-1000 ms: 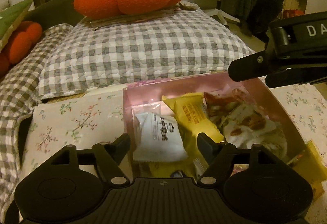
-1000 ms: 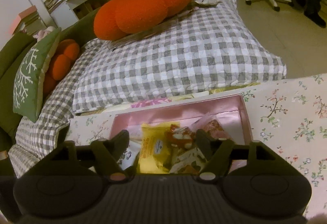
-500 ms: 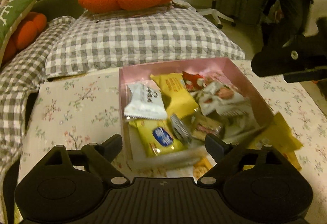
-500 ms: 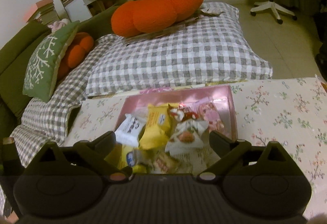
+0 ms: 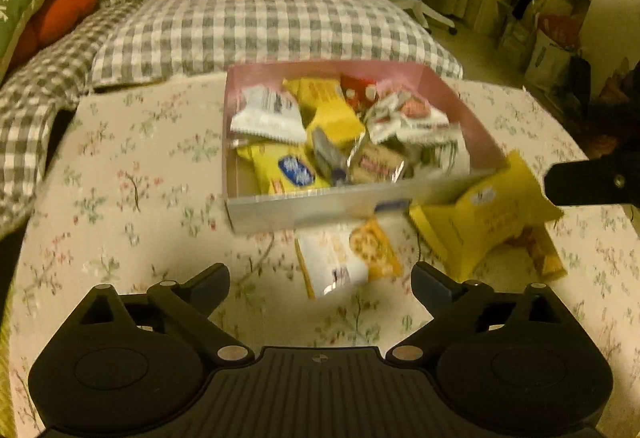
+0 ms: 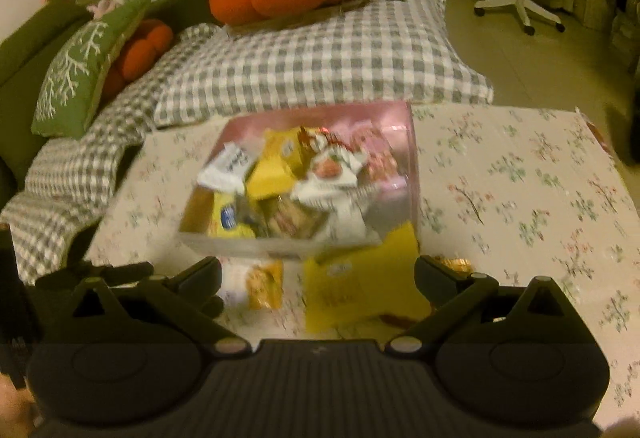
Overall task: Organize snacks
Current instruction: 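Withdraw both tools from the box toward the remaining snacks, then grasp the lotus-print cracker packet with the left tool while the right tool grasps the tan bar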
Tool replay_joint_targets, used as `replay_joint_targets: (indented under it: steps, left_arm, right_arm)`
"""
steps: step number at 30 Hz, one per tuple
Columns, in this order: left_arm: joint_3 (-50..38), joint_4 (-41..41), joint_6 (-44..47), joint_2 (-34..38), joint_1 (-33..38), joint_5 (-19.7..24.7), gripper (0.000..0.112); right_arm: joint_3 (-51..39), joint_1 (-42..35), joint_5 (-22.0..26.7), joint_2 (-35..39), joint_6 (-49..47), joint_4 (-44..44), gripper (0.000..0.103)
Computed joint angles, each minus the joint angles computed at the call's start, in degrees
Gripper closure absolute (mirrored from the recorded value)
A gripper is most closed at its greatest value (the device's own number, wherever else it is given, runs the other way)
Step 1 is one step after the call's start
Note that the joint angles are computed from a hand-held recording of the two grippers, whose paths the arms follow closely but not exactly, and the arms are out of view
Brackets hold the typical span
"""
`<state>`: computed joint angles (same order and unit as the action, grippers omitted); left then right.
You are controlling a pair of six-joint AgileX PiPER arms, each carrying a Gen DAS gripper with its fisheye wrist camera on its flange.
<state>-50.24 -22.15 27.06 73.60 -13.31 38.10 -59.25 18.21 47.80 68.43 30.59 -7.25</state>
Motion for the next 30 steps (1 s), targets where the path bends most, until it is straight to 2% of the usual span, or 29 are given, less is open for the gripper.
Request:
replay_joint_targets:
  steps: [4, 6, 9, 12, 15, 18, 22, 25, 30]
  left_arm:
    - [1.8, -1.6, 5.1, 0.2, 0.3, -0.5, 0.014]
    - [2.6, -5.2, 11.8, 0.6, 0.9, -1.1, 0.014]
    - [2.5, -13.1, 26.6, 2.6, 2.6, 0.1, 0.014]
    - [1.4, -16.0, 34.3, 5.1, 2.5, 0.8, 0.015]
    - [-1.2, -19.0, 40.3, 8.6, 2.7, 3.4, 0.016]
    - [-3.8, -18.1, 41.7, 11.9, 1.1, 4.4, 0.021]
    - [-5.2, -15.3, 41.3, 14.3, -1.7, 2.9, 0.023]
    - [-5.3, -13.9, 39.4, 15.1, -2.9, 1.1, 0.025]
    - [-3.3, -14.9, 39.2, 13.5, -2.2, 3.0, 0.027]
  right_arm:
    - [3.8, 0.6, 0.0, -2.2, 1.2, -0.9, 0.0]
    - [6.0, 1.1, 0.1, -3.4, 2.7, -2.5, 0.0]
    - [9.4, 0.7, -0.7, -4.7, 3.3, -3.9, 0.0]
    - [12.1, -0.5, -2.3, -5.4, 3.1, -5.1, 0.0]
    - [15.1, -1.9, -5.2, -6.6, 0.9, -5.5, 0.0]
    - [17.9, -5.6, -8.6, -7.3, -6.7, -1.4, 0.0]
    - [20.3, -10.8, -11.2, -5.9, -16.7, 4.4, 0.0]
    - [21.4, -14.0, -13.6, -4.7, -21.4, 6.6, 0.0]
    - [23.2, -19.0, -17.5, -3.2, -30.8, 15.0, 0.0]
